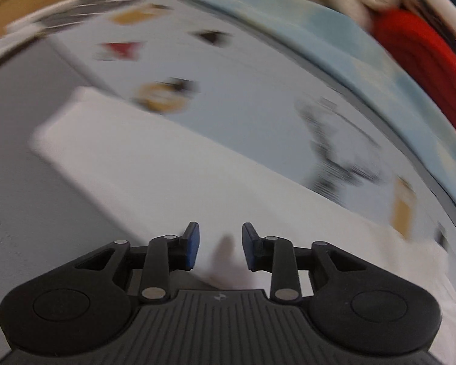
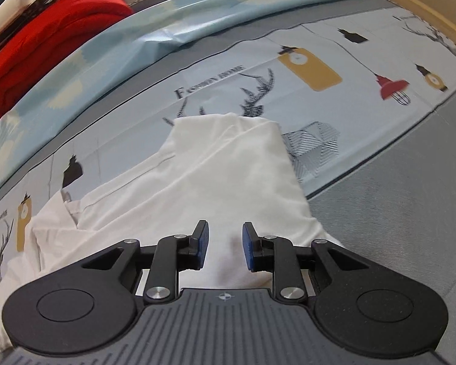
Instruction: Fold small clothes
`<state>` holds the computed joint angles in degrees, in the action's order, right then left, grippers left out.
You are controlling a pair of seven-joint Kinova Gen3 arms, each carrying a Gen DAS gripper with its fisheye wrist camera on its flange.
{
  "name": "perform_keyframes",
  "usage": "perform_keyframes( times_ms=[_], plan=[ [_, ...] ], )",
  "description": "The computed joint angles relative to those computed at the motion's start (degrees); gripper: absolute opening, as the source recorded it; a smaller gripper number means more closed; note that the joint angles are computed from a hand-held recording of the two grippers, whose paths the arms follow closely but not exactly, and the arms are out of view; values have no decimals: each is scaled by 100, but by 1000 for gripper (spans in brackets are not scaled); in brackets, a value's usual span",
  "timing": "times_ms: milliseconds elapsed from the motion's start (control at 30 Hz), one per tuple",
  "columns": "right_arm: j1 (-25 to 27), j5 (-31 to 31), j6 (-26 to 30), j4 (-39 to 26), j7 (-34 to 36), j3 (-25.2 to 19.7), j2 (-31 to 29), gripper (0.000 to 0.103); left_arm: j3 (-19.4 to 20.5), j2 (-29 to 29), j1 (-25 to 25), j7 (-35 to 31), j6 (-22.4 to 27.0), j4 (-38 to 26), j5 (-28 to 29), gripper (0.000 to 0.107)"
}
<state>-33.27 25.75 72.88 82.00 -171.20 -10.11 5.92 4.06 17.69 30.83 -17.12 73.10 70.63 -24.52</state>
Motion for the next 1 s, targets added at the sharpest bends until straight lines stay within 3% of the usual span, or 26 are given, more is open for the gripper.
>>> perform_keyframes(
  times_ms=[200, 367, 467, 500, 533, 700, 767, 900, 1000],
  plan=[
    [-176, 114, 74, -217, 277, -21, 212, 25, -167, -637, -788, 301, -261, 916, 369, 35],
    [-206, -31, 59, -268, 327, 60, 323, 25, -69, -722, -1131, 278, -565, 1185, 443, 35],
    [-224, -93, 8, -291, 380, 88, 355, 25, -27, -642, -1142, 370, -503, 1156, 394, 32],
    [-231, -100, -4, -295, 405, 94, 357, 25, -7, -567, -1082, 381, -363, 1043, 290, 22],
    [-234, -109, -21, -291, 423, 101, 350, 25, 14, -500, -1005, 398, -250, 957, 189, 3],
    [-175, -186, -88, -201, 435, 125, 230, 25, -309, 50, 116, 258, 621, -33, -807, 3],
    [-148, -170, -114, -136, 397, 113, 133, 25, -308, 230, 556, 68, 700, -502, -1256, 3],
    [-92, -120, -134, 6, 284, 41, -58, 25, -40, 536, 1268, -327, 127, -1307, -1860, 3],
    [-11, -148, -201, 173, 279, -30, -211, 25, 741, 838, 1422, -549, -572, -1903, -2091, 3]
  ],
)
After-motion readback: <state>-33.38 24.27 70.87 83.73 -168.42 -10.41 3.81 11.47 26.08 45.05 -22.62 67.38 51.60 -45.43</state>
